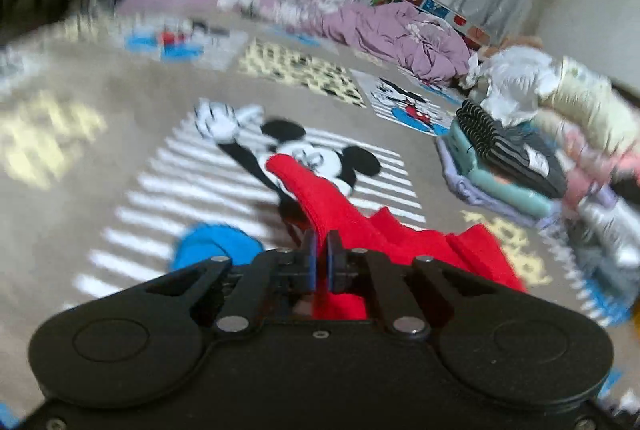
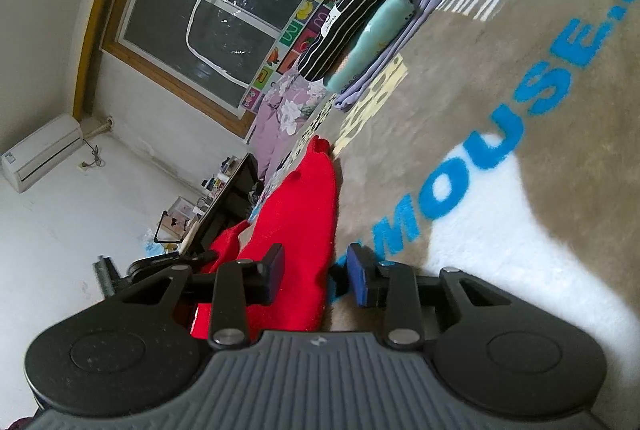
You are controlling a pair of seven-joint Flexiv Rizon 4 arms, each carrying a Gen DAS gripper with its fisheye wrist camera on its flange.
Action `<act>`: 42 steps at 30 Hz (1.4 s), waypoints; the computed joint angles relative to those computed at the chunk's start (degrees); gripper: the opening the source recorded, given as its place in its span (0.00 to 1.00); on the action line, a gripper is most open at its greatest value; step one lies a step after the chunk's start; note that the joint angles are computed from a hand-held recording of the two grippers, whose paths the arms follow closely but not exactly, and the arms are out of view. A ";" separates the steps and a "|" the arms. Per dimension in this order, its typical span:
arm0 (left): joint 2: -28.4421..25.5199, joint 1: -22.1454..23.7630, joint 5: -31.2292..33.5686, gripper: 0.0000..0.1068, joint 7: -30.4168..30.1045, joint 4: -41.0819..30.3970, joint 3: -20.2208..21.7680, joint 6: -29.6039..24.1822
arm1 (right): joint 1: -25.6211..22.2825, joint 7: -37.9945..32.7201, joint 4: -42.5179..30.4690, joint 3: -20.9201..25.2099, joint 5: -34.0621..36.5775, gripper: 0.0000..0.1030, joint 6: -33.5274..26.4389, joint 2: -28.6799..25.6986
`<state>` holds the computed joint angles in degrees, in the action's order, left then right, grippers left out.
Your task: Fold clothes
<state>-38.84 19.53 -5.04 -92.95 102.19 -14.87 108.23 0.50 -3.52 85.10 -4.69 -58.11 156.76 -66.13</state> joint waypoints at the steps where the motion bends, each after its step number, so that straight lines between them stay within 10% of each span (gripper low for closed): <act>1: 0.96 -2.23 -0.62 0.02 0.60 0.41 3.09 0.03 | 0.03 -0.02 0.06 0.00 0.04 0.33 -0.01 0.04; 12: 7.52 -7.76 -5.43 0.02 0.69 10.44 14.48 5.84 | 0.19 -0.39 0.08 0.08 0.37 0.34 0.04 -0.06; 23: 12.09 -2.69 -3.95 0.03 -7.41 22.04 15.29 12.71 | 0.23 -0.41 -0.36 0.10 0.44 0.34 0.14 -0.43; 27: 12.16 4.48 0.02 0.03 -14.48 23.91 10.38 8.64 | 0.28 -0.60 -0.01 -0.01 0.46 0.34 0.16 -0.24; 37: 7.65 23.58 14.77 0.42 -35.15 23.19 -4.22 10.83 | 0.21 -1.58 1.04 0.16 0.61 0.34 0.25 0.21; 39: 6.22 25.69 18.65 0.39 -38.16 21.20 -5.89 10.14 | 0.15 -1.67 1.06 0.20 0.60 0.34 0.28 0.19; 41: 7.22 21.78 17.32 0.03 -32.89 19.34 -2.65 6.39 | 0.11 -1.69 1.05 0.24 0.58 0.34 0.29 0.17; 42: 7.77 17.98 16.23 0.03 -30.01 18.57 1.03 6.60 | 0.10 -1.71 1.07 0.25 0.57 0.34 0.31 0.17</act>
<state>-31.07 37.51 11.19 -122.95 120.77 -13.84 114.83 0.60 -5.22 86.17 -4.44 -57.54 157.07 -65.95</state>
